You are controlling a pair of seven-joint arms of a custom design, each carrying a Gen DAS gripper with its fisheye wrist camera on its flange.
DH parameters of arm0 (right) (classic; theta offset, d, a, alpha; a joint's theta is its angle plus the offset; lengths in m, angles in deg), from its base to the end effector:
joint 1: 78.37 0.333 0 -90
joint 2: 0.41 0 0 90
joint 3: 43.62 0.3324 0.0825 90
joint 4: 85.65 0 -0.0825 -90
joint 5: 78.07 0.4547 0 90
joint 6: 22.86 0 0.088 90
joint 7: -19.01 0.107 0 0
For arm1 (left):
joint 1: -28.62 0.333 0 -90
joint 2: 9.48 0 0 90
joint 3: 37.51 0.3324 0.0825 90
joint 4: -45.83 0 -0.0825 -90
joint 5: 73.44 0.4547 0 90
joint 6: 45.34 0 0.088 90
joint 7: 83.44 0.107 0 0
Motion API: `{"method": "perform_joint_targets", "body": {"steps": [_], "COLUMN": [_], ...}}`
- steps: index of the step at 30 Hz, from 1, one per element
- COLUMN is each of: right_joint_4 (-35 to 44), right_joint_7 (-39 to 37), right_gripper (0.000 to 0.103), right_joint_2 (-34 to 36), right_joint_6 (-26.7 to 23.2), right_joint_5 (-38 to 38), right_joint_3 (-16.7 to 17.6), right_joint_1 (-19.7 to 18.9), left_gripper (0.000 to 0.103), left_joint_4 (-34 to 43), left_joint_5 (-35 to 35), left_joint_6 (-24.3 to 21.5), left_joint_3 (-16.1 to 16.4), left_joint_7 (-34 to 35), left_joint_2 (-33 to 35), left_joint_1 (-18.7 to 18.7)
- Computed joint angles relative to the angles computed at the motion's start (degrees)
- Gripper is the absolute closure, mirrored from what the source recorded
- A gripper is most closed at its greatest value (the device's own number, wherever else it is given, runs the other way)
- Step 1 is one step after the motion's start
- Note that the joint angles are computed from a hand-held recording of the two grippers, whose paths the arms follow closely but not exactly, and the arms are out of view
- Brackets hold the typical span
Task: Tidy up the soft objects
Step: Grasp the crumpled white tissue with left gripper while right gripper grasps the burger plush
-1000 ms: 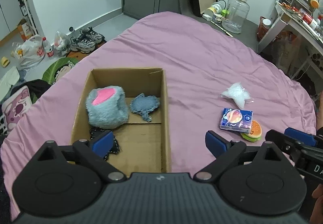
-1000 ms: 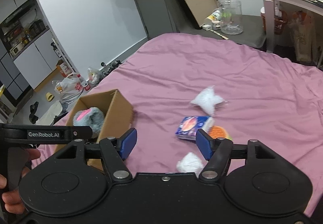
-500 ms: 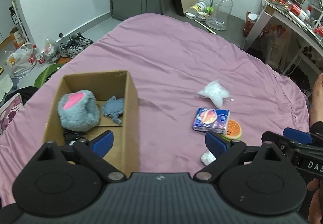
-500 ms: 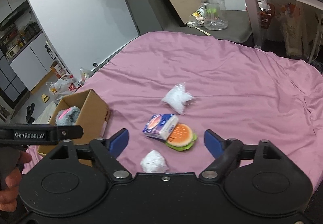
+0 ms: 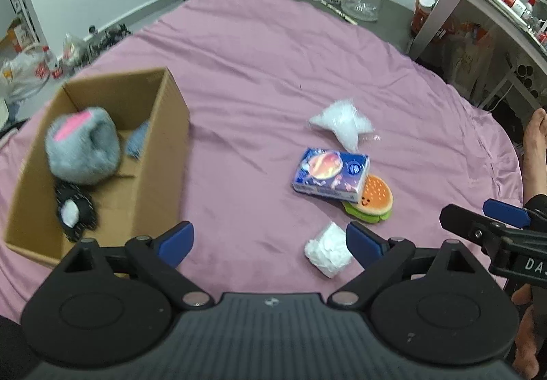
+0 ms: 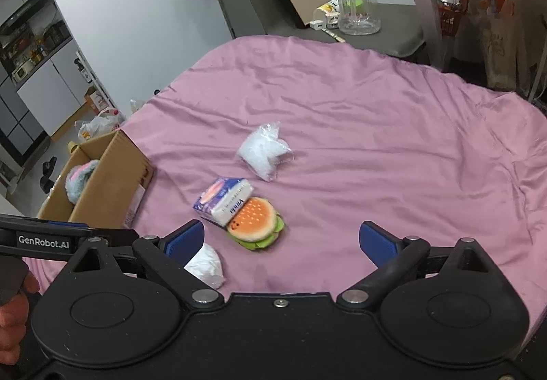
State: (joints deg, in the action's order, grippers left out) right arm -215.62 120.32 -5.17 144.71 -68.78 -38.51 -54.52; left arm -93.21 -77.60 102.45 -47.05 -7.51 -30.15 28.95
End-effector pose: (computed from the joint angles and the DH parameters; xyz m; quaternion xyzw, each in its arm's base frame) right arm 0.5386 0.2873 0.4558 -0.7113 0.6022 -0.1140 0.3442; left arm 0.5220 -0.0863 0.4771 -0.7277 0.6378 -0.2089 0.1413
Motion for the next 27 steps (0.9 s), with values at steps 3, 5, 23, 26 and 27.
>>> {"method": "perform_joint_targets", "body": {"steps": [3,5,23,26,27], "right_joint_4": [-0.1,0.08,3.84,4.95,5.27], "right_joint_7": [-6.11,-9.98,-21.41,-22.82,-23.25], "right_gripper": [0.012,0.014,0.039,0.041,0.041], "right_joint_2": [0.89,1.64,6.51,7.93,8.32], "right_joint_6": [0.73,0.89,-3.04,-2.48,-2.27], "right_joint_5": [6.22,10.44,20.02,20.64,20.89], "right_joint_3": [-0.81,-0.94,2.2,3.29,3.67], "right_joint_1": [1.26,1.62,-1.0,-1.6,-1.79], "left_gripper": [0.009,0.009,0.039,0.054,0.054], "left_joint_4": [0.58,0.94,4.84,5.19,5.04], "left_joint_5": [-0.45,0.49,-1.96,-1.41,-2.73], "left_joint_6": [-0.45,-0.38,-0.8,-1.02,-0.79], "left_joint_3": [-0.48,-1.11,-0.03,0.36,0.78], "left_joint_7": [-1.35,-2.82,-13.7,-14.46,-13.65], "left_joint_2": [1.45,2.49,12.17,12.22,12.06], "left_joint_1": [-0.37,-0.34,-2.8,-2.72,-2.86]}}
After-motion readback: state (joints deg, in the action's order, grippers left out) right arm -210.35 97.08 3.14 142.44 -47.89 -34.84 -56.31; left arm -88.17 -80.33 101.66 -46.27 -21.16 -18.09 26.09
